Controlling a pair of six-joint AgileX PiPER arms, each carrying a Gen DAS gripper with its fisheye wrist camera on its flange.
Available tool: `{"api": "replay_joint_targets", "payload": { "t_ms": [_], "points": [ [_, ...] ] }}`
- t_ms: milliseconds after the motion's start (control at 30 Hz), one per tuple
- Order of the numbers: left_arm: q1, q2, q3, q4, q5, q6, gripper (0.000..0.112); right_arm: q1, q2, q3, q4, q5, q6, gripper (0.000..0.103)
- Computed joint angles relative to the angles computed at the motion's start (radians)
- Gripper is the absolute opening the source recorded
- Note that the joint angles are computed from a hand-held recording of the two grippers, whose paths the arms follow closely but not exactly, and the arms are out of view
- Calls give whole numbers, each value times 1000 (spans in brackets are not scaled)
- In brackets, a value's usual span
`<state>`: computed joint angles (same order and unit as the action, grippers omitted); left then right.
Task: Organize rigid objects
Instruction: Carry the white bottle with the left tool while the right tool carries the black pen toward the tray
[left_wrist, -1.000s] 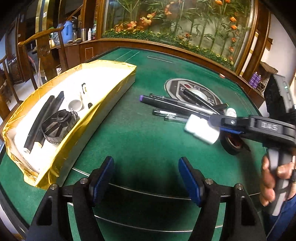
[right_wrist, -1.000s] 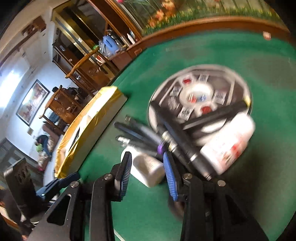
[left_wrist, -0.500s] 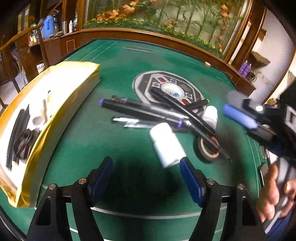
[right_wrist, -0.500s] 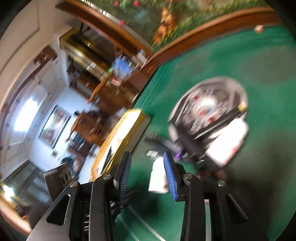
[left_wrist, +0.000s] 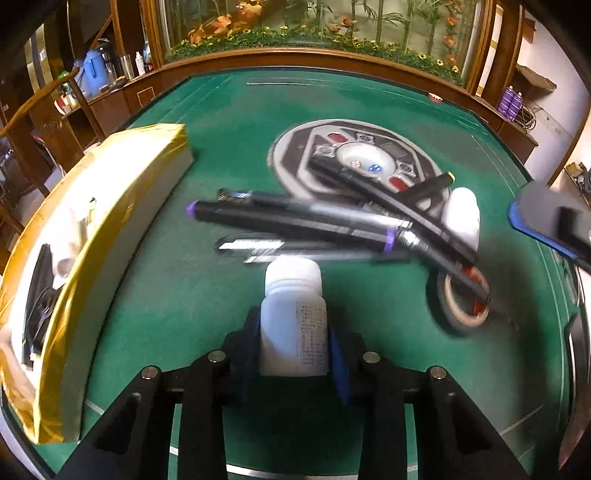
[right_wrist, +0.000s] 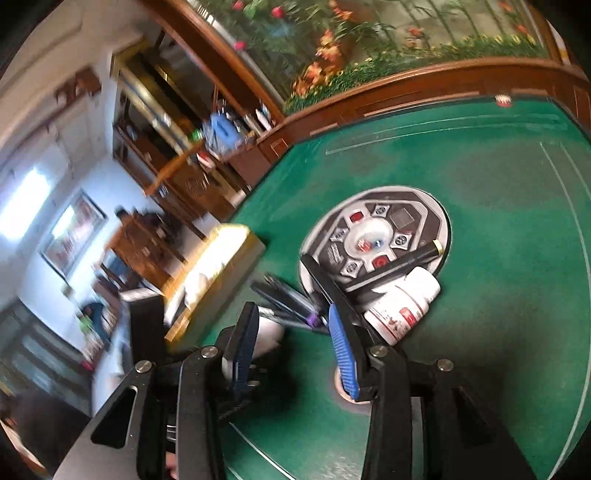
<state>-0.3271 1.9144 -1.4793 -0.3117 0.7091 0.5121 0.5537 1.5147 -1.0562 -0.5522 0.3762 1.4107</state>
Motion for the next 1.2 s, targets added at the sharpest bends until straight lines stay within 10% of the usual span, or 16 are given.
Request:
{"api": "replay_joint_targets", "payload": {
  "t_ms": [300, 567, 1200],
  "points": [
    [73, -79, 146, -110, -85, 180, 35, 4, 111, -85, 229, 160, -311, 22],
    [65, -89, 172, -130, -130, 204, 35, 52, 208, -163, 67, 263, -250, 15],
    [61, -321, 409, -165, -495, 256, 35, 120, 95, -117, 107, 102, -270, 9]
  ]
}}
